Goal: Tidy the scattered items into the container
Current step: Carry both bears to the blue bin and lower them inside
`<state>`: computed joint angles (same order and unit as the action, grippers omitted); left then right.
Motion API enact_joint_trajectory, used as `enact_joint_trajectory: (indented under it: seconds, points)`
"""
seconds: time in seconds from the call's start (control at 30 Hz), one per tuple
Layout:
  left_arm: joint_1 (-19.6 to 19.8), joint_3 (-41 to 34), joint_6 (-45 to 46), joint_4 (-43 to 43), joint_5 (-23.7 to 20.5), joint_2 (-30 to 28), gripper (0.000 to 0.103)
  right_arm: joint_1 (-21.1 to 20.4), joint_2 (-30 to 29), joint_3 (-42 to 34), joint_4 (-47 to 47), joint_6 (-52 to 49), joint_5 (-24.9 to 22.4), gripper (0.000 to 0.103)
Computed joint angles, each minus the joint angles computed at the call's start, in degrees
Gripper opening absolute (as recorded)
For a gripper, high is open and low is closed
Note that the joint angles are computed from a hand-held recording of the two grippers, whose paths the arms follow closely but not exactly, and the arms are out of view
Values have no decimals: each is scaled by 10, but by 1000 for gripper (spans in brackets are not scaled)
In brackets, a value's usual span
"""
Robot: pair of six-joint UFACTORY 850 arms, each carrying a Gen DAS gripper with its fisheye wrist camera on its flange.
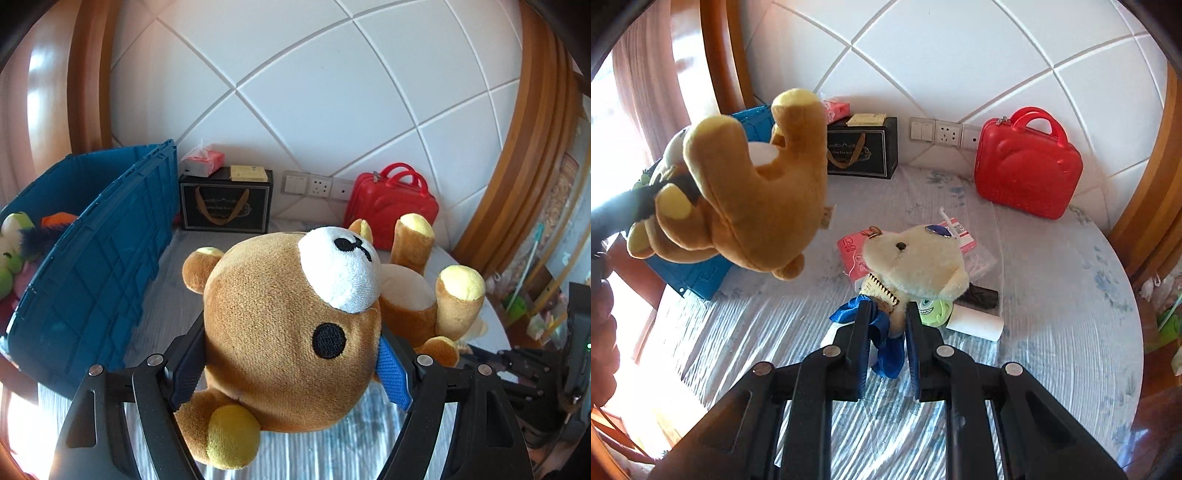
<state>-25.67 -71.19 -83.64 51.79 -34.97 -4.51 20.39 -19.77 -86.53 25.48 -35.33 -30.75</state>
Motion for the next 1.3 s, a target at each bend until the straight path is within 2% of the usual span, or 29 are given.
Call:
enact_joint_trajectory:
  seconds: [0.23,0.47,0.67,0.87,1.13,1.3]
  points:
    - [-14,13,-39,24,-43,32,80,7,18,-6,36,-51,-8,17]
    - [17,56,-41,45,-30,96,80,48,25,-23,9,-11,8,17]
    - [90,94,25,26,11,157,80,108,10,-67,-52,78,14,17]
    - [188,130,97,-6,64,213,80,175,-40,-157,-115,151,7,17]
    - [331,164,254,-122,120,256,80,253,-149,-326,-155,192,-33,17]
    - [408,174,370,-217,144,266,81,287,-253,-489,-169,207,-91,17]
